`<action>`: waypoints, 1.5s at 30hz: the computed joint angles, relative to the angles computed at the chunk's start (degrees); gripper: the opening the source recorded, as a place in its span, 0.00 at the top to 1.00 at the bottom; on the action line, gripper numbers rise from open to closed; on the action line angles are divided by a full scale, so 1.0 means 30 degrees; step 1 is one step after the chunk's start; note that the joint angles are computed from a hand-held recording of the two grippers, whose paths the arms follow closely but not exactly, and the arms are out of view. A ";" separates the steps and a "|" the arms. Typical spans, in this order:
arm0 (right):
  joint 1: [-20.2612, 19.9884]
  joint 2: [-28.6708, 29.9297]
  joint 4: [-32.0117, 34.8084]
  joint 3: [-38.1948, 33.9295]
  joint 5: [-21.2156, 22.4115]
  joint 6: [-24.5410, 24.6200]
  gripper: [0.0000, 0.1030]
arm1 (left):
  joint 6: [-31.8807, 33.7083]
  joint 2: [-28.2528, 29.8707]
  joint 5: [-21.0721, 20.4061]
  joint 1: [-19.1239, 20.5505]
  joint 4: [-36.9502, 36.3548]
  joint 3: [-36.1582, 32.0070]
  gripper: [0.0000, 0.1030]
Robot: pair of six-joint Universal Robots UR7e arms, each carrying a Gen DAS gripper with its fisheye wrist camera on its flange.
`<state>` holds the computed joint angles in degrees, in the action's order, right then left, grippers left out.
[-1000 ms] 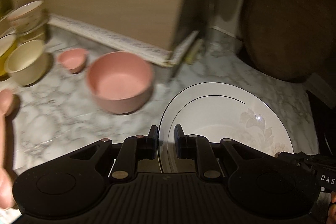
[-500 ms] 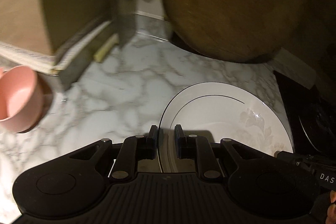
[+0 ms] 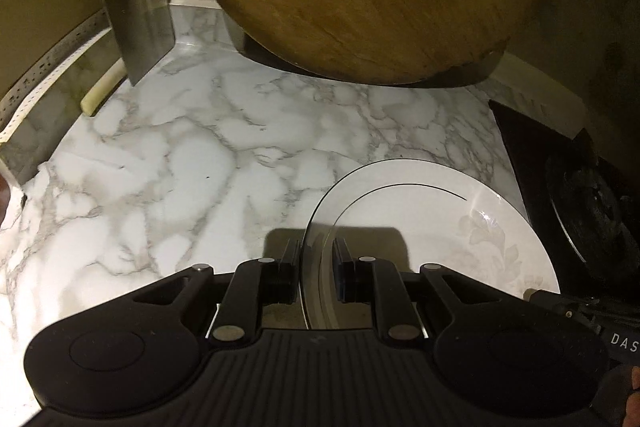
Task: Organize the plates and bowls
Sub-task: 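Lift the plate with both tools and carry it toward the gas stove, then lower the plate onto the counter beside the stove and open both tools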
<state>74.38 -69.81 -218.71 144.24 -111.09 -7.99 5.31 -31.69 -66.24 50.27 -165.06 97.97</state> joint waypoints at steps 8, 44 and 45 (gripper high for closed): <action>-0.0554 0.0002 -0.0340 0.0085 0.0325 -0.0166 0.91 | 0.0096 0.0385 0.0000 -0.0147 -0.0312 -0.0021 0.85; 0.0537 0.0847 -0.2171 0.0180 -0.1943 -0.0305 0.72 | 0.1374 -0.0392 0.0488 -0.0309 -0.1208 0.1462 0.79; 0.0708 0.0939 -0.2380 0.0204 -0.2069 -0.0418 0.69 | 0.1441 -0.0515 0.0541 -0.0327 -0.1306 0.1606 0.78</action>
